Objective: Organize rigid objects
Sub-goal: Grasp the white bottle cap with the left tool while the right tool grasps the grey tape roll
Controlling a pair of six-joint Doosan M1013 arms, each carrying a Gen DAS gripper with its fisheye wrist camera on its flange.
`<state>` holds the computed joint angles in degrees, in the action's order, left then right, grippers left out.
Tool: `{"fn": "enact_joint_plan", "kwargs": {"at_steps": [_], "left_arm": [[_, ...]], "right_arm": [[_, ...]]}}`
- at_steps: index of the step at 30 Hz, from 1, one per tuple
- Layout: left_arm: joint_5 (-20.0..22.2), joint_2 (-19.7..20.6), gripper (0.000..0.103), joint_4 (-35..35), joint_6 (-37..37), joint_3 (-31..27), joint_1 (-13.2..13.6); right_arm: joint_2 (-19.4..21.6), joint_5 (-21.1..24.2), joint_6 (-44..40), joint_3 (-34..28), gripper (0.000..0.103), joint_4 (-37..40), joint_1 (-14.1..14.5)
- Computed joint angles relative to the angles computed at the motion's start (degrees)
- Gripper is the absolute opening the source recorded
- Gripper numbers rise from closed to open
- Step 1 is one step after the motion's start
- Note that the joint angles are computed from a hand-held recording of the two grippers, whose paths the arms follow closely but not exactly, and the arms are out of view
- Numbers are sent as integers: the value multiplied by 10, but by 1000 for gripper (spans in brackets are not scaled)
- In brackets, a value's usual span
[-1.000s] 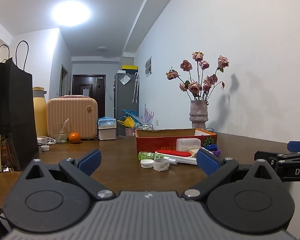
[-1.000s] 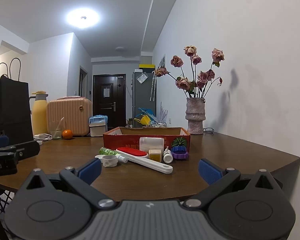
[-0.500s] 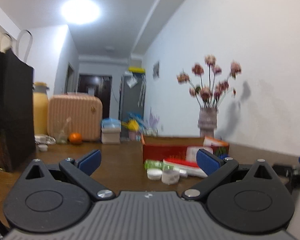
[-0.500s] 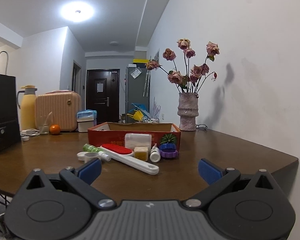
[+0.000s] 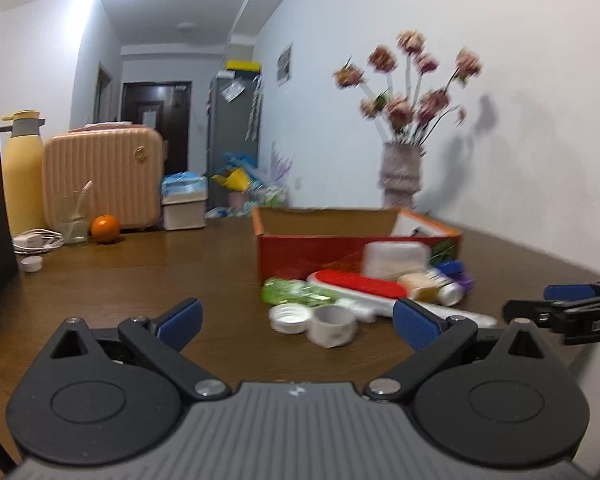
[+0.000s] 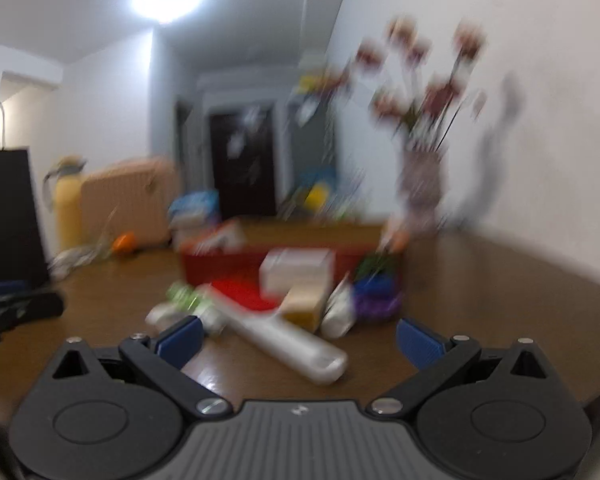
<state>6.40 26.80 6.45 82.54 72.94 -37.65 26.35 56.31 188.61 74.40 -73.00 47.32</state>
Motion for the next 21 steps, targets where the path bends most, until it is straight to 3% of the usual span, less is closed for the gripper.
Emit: {"fn": "enact_joint_plan", "kwargs": {"at_steps": [2, 8, 12, 15, 18, 21], "left_arm": [[32, 12, 103, 59, -43, -24, 4], [138, 51, 103, 62, -8, -101, 22], [177, 73, 103, 37, 32, -140, 35], [203, 89, 103, -34, 107, -169, 46], [243, 110, 103, -81, 154, -207, 53], [273, 128, 103, -144, 214, -238, 58]], "right_arm": [[-2, -53, -14, -6, 103, 38, -15], [27, -162, -68, -57, 102, 135, -49], [99, -94, -227, -179, 96, 225, -51], [134, -82, -275, -235, 92, 251, -52], [169, -26, -294, -299, 75, 276, -52], [176, -30, -271, -304, 72, 281, -53]]}}
